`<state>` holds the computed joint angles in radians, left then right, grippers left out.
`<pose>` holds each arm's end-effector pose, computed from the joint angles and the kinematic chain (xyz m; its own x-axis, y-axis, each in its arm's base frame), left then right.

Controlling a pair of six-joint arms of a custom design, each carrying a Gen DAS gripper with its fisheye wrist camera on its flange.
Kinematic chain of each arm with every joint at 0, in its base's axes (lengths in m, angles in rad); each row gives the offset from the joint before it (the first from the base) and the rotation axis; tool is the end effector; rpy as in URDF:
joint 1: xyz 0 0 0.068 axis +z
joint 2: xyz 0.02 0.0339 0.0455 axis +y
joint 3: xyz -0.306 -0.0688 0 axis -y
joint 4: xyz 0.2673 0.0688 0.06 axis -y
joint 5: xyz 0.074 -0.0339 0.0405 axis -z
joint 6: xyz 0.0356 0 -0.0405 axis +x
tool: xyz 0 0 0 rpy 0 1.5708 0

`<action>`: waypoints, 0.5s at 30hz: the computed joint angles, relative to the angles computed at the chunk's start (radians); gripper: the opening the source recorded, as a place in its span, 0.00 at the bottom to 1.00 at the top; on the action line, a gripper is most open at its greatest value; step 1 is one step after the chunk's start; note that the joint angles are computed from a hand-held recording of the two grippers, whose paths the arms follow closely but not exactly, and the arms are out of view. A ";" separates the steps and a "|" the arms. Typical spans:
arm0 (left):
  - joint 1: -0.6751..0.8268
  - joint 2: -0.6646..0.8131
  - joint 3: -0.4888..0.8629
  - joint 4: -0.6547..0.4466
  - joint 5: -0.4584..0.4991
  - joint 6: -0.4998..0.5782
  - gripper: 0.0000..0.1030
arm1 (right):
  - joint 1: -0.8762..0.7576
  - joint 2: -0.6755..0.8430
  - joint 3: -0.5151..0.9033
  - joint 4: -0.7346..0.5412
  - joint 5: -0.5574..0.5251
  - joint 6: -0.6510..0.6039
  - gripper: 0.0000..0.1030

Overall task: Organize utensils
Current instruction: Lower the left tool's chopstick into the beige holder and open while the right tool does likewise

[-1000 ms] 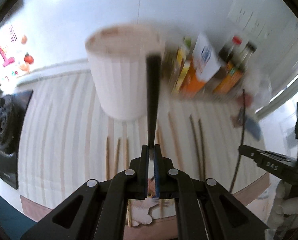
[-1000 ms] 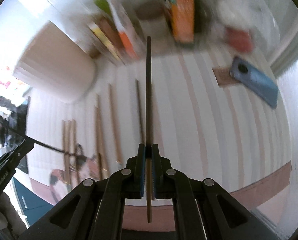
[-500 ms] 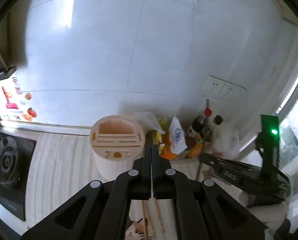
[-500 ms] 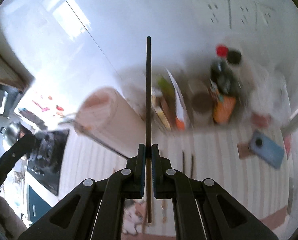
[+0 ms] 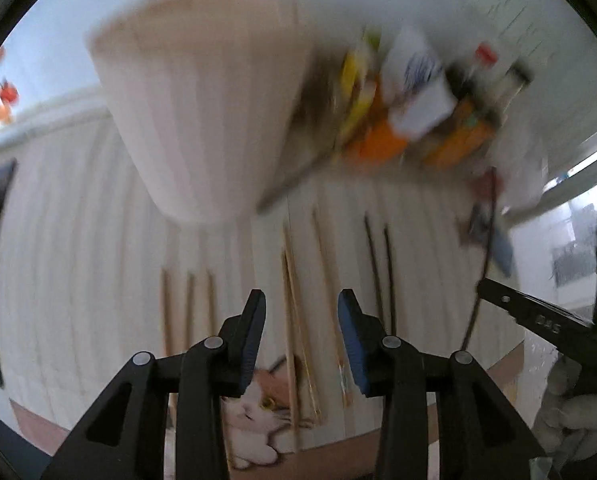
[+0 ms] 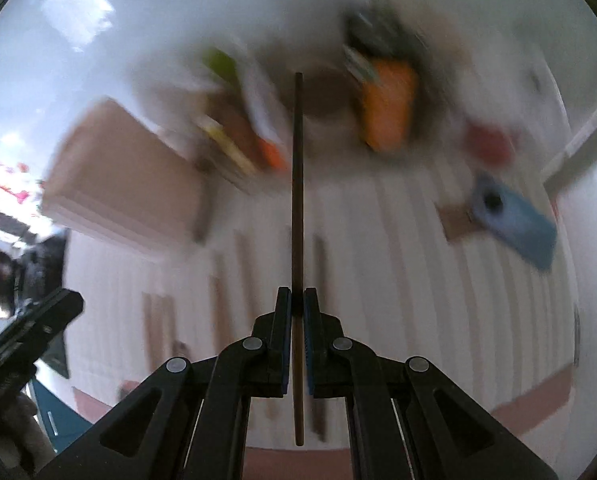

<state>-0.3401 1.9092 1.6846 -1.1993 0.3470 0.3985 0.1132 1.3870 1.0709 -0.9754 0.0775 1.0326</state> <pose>0.3837 -0.1486 0.2948 -0.7196 0.6417 -0.2654 0.6942 0.6737 -0.2533 0.2656 0.0274 0.2830 -0.5681 0.7970 -0.2052 0.7732 0.6022 0.1986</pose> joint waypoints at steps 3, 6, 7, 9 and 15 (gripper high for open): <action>-0.058 -0.044 -0.102 0.119 -0.071 -0.006 0.33 | -0.010 -0.062 -0.146 0.041 -0.031 0.061 0.06; -0.179 -0.137 -0.236 0.370 -0.238 0.084 0.33 | -0.030 -0.119 -0.270 0.082 -0.054 0.102 0.06; -0.212 -0.158 -0.269 0.432 -0.281 0.116 0.34 | -0.039 -0.132 -0.303 0.095 -0.056 0.105 0.06; -0.287 -0.175 -0.347 0.601 -0.393 0.198 0.34 | -0.058 -0.142 -0.332 0.106 -0.055 0.099 0.06; -0.398 -0.062 -0.396 0.875 -0.590 0.334 0.37 | -0.148 -0.121 -0.383 0.154 -0.052 0.040 0.06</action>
